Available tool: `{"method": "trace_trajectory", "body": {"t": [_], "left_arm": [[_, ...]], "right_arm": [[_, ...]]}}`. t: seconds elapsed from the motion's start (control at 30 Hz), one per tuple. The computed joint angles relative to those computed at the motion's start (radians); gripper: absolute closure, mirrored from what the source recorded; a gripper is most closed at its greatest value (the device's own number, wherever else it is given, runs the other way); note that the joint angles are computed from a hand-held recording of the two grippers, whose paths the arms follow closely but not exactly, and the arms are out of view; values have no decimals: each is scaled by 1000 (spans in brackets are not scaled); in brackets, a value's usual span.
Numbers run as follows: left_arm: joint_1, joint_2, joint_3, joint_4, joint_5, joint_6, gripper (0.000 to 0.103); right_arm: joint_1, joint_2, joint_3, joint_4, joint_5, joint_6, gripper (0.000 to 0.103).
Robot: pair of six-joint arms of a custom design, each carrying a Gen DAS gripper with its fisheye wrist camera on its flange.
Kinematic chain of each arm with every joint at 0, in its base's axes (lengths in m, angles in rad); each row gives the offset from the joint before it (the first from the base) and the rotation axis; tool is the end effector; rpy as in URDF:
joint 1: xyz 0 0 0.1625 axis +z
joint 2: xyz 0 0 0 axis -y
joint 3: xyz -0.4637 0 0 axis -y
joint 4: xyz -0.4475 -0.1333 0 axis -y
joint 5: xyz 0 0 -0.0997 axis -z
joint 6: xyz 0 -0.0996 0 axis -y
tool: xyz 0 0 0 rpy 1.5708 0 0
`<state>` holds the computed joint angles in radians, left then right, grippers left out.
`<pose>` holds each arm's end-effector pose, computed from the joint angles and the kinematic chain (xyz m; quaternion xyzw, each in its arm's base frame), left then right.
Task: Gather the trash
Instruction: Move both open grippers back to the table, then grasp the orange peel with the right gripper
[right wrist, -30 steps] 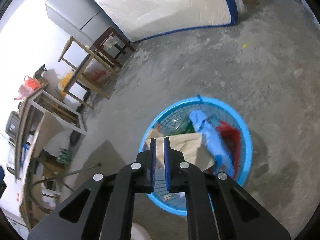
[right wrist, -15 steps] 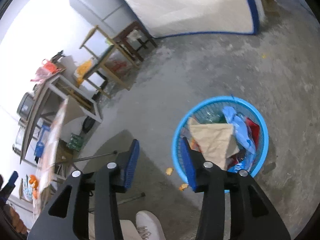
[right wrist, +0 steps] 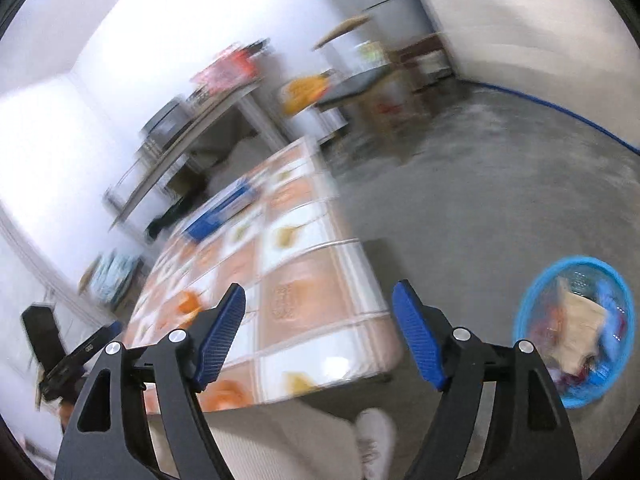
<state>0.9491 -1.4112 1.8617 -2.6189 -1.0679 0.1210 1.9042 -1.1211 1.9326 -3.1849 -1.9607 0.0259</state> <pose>-0.2068 -0.5999 0.4094 0.2676 0.8891 -0.3351 0.1597 0.3013 -0.5784 0.2632 0.0635 -0.9040 0.4089 0.1070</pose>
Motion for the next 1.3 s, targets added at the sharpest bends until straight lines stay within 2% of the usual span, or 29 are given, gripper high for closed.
{"method": "trace_trajectory", "body": {"t": [0.1, 0.17, 0.23, 0.3, 0.37, 0.4, 0.57, 0.67, 0.7, 0.8, 0.87, 1.0, 1.17, 1.3], "left_arm": [[21, -23, 2, 18, 34, -23, 10], [35, -28, -2, 32, 59, -44, 10], [52, -37, -3, 41, 55, -66, 10], [69, -40, -10, 60, 40, -88, 10], [86, -43, -15, 73, 20, -106, 10], [89, -41, -16, 74, 17, -110, 10], [109, -41, -13, 67, -1, -117, 10], [122, -37, -21, 72, -16, -124, 10], [126, -36, -22, 73, -19, -126, 10], [137, -32, -32, 78, -32, -128, 10], [142, -30, -36, 81, -39, -128, 10], [153, -25, -45, 85, -56, -132, 10], [161, -20, -54, 86, -75, -129, 10], [163, -18, -56, 87, -79, -133, 10]], "right_arm": [[36, 77, -86, 110, 52, -80, 22], [64, 137, -159, 213, 61, -177, 18], [95, 207, -240, 299, 22, -300, 15], [110, 251, -290, 359, -21, -371, 13], [129, 309, -362, 421, -103, -424, 13], [134, 326, -386, 447, -115, -454, 13], [155, 381, -440, 455, -156, -629, 14], [168, 389, -436, 425, -156, -719, 14], [169, 386, -434, 434, -136, -735, 14], [166, 408, -470, 466, -111, -760, 14], [162, 422, -489, 495, -131, -757, 14], [144, 447, -526, 550, -161, -692, 26], [116, 430, -533, 586, -115, -590, 44], [102, 413, -518, 577, -88, -532, 53]]}}
